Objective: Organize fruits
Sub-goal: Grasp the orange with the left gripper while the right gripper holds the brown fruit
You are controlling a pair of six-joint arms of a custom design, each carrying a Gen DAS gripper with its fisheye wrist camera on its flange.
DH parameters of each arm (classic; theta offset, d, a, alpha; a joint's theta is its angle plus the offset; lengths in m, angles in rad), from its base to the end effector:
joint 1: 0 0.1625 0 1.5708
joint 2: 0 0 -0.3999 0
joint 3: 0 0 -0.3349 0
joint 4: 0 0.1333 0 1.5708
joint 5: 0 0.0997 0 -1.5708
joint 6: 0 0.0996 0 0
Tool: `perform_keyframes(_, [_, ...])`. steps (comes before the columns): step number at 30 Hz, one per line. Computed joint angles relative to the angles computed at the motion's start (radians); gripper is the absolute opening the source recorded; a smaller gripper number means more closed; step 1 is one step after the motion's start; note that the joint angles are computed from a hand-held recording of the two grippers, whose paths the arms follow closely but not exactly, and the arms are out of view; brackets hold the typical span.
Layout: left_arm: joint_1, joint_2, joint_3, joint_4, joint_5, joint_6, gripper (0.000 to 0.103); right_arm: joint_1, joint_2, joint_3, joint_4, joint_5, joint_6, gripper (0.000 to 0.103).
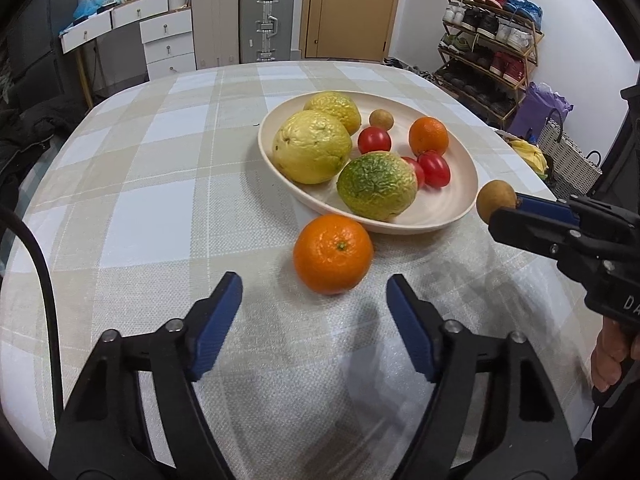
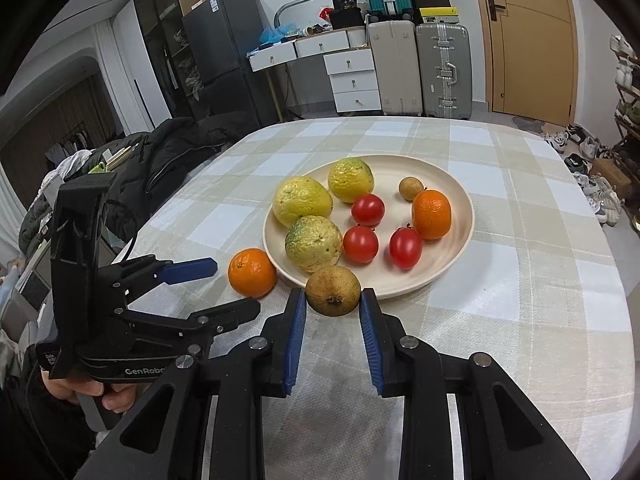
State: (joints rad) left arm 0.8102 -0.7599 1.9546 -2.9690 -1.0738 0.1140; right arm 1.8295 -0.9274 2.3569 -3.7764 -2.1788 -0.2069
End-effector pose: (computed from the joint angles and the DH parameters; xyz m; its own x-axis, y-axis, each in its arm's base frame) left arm -0.2332 -0.5073 0.0609 -0.6218 0.6134 -0.4869 0.7507 0.6439 -0.1477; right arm 0.1802 -0.3821 0.1624 -0.8392 0.0314 0.5429 -0.3627 0.7115 -0.6018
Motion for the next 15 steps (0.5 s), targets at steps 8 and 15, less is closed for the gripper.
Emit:
perform_keyframes(8, [0.003, 0.015, -0.024, 0.018, -0.039, 0.011, 0.04, 0.002, -0.005, 0.002, 0.001, -0.006, 0.004, 0.028])
perform_keyframes(15, [0.014, 0.009, -0.027, 0.02, -0.054, 0.008, 0.036, -0.003, -0.004, 0.001, 0.008, -0.007, 0.003, 0.028])
